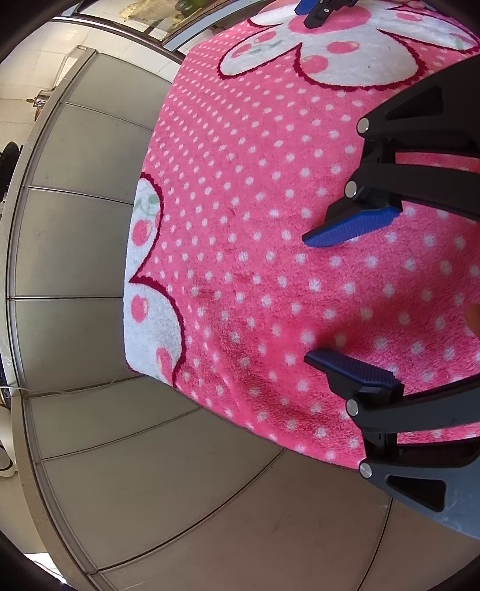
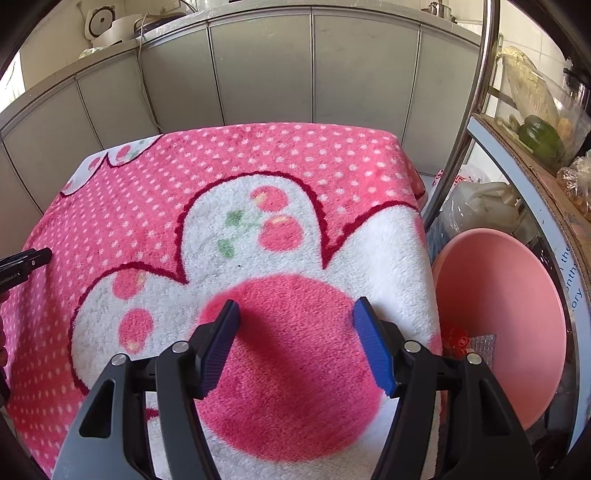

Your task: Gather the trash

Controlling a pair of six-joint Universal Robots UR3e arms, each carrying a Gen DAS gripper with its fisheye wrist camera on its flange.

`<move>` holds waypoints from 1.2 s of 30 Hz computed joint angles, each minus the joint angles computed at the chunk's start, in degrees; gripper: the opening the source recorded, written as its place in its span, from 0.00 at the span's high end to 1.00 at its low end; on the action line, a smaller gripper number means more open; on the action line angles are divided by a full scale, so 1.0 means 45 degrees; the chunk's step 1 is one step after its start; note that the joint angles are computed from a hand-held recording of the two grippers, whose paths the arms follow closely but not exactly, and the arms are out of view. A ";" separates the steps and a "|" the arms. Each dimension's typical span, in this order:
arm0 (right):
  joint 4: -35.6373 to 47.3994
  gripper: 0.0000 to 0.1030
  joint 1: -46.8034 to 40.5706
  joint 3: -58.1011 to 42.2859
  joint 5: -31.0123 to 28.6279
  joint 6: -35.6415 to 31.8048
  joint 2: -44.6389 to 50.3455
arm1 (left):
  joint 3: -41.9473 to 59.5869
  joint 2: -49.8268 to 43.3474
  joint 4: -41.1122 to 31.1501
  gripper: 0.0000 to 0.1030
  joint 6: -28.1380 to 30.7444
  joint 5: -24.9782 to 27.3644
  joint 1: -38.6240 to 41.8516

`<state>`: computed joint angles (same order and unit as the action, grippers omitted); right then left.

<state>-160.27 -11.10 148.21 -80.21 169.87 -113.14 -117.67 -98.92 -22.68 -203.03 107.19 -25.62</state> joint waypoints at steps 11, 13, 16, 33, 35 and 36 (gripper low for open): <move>-0.0623 0.33 0.0464 -0.0294 -0.0598 -0.0030 0.0804 | -0.0456 0.0275 0.0521 0.44 0.0019 0.0057 0.0360; -0.0518 0.29 0.0260 -0.0330 -0.0401 -0.0036 0.0853 | -0.0607 0.0219 0.0838 0.43 0.0097 -0.0004 0.0419; -0.0631 0.25 0.0450 -0.0474 -0.0574 0.0021 0.1154 | -0.0346 -0.0103 0.0805 0.29 0.0368 -0.0059 0.0286; -0.0350 0.21 0.0177 -0.0320 -0.0233 -0.0434 0.0797 | -0.0022 -0.0462 0.0433 0.16 0.0030 0.0338 -0.0041; -0.0332 0.21 0.0118 -0.0332 -0.0201 -0.0441 0.0818 | 0.0054 -0.0535 0.0366 0.14 -0.0030 0.0369 -0.0008; -0.0319 0.20 0.0108 -0.0368 -0.0191 -0.0423 0.0865 | 0.0075 -0.0563 0.0376 0.13 -0.0023 0.0345 0.0016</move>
